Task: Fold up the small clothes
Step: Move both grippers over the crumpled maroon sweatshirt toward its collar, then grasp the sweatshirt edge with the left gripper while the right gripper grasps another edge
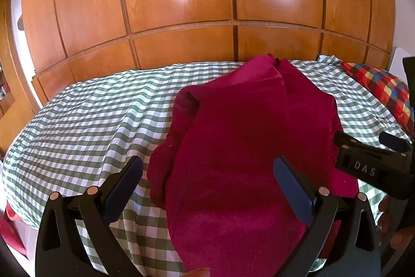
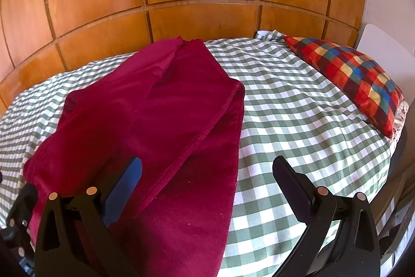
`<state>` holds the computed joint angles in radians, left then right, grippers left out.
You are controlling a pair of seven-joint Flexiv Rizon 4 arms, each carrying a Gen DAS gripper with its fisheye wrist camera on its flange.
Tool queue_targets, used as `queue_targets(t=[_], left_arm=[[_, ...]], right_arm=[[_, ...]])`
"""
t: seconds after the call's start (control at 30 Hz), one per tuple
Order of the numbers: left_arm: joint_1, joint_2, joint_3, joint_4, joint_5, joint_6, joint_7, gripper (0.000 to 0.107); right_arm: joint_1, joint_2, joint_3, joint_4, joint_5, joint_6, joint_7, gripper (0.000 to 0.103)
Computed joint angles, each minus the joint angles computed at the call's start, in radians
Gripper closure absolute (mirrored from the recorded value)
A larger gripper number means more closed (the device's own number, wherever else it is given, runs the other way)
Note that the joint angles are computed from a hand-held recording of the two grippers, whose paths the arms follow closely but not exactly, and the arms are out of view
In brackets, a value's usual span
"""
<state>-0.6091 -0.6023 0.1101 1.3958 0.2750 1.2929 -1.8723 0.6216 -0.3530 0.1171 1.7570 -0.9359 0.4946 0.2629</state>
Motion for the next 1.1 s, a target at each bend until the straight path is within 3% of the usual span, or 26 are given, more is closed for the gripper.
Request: queue_targets(t=[0.83,0.9,0.97,1.0,1.03,1.07,1.1], left_arm=[[0.013,0.026,-0.044,0.094,-0.022,0.043,0.112,0.008],[0.015,0.025,-0.048,0.098,-0.025,0.052,0.13,0.018],[0.035,0.022,-0.079,0.102,-0.047,0.041,0.181,0.047],[0.055,0.021,-0.108,0.108,-0.068,0.032,0.22,0.053],[0.075,0.021,-0.137,0.117,-0.093,0.028,0.257,0.066],[0.095,0.022,-0.165,0.13,-0.119,0.03,0.291,0.083],[0.125,0.027,-0.206,0.149,-0.156,0.03,0.34,0.092]], right_arm=[[-0.011,0.037,0.019,0.036,0.007,-0.008,0.042,0.003],[-0.017,0.041,0.021,0.042,0.015,0.005,0.041,0.003],[-0.027,0.049,0.023,0.057,0.021,0.031,0.042,0.003],[-0.033,0.057,0.024,0.07,0.021,0.047,0.049,0.003],[-0.038,0.064,0.024,0.084,0.018,0.065,0.059,0.003],[-0.051,0.075,0.024,0.107,0.011,0.107,0.078,0.003],[-0.068,0.088,0.023,0.136,0.0,0.17,0.103,0.003]])
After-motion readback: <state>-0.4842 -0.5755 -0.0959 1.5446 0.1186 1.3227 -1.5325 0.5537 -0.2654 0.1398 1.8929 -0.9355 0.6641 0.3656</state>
